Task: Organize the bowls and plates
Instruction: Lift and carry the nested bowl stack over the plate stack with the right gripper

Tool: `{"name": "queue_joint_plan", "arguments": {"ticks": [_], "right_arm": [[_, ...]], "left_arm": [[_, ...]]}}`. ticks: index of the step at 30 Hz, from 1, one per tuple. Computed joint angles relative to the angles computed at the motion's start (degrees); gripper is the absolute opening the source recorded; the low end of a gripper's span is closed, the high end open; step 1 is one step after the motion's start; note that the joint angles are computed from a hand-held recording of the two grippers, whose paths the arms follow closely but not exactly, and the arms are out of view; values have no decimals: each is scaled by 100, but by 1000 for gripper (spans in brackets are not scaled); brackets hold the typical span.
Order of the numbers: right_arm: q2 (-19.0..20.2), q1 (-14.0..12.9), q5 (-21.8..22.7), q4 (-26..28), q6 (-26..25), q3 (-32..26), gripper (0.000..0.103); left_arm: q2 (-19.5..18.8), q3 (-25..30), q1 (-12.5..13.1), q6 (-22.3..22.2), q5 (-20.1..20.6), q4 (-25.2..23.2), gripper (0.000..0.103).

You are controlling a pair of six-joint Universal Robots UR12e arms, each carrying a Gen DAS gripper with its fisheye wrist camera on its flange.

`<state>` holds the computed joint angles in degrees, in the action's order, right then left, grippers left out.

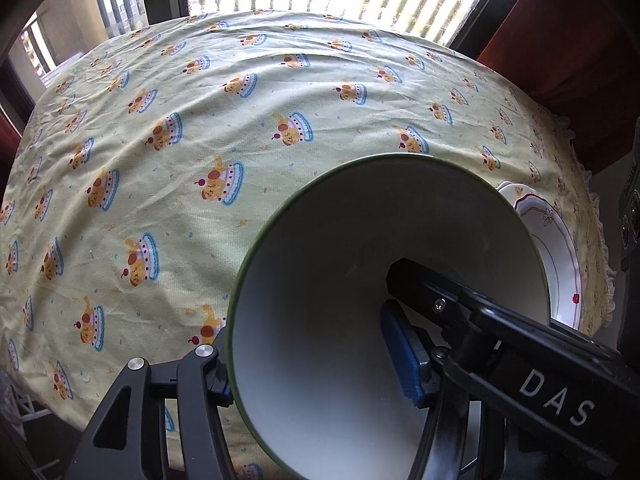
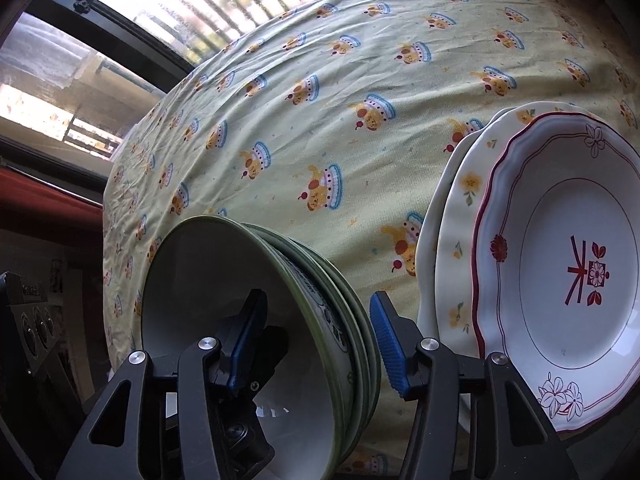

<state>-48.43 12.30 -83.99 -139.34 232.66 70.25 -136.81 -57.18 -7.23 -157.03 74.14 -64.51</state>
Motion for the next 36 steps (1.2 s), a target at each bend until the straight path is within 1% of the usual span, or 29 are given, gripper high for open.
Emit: {"name": "queue_joint_plan", "arguments": {"ticks": [2, 6, 8, 11, 14, 20, 28, 33, 36], "right_arm": [[-6, -2, 6, 44, -42, -2, 50], [-14, 18, -60, 122, -63, -25, 49], [-40, 37, -128, 146, -53, -4, 49], [-45, 95, -294, 341, -45, -71, 49], [-54, 157, -434, 471, 17, -127, 49], [-63, 333, -958, 545, 249, -310, 49], [-122, 527, -1543, 718, 689, -467, 49], [-193, 563, -1717, 714, 806, -407, 49], [-234, 554, -1745, 619, 788, -331, 49]], "left_arm": [[4, 1, -15, 1, 64, 8, 61], [18, -5, -20, 6, 109, -19, 61], [11, 27, -3, 62, 62, -150, 60], [17, 73, 35, 171, -27, -410, 60], [65, 63, 81, 335, -112, -502, 59], [181, 19, 200, 714, -411, -448, 59], [305, -7, 288, 1179, -689, -565, 59], [374, -93, 289, 1256, -771, -466, 59], [398, -146, 259, 1186, -770, -370, 59]]}}
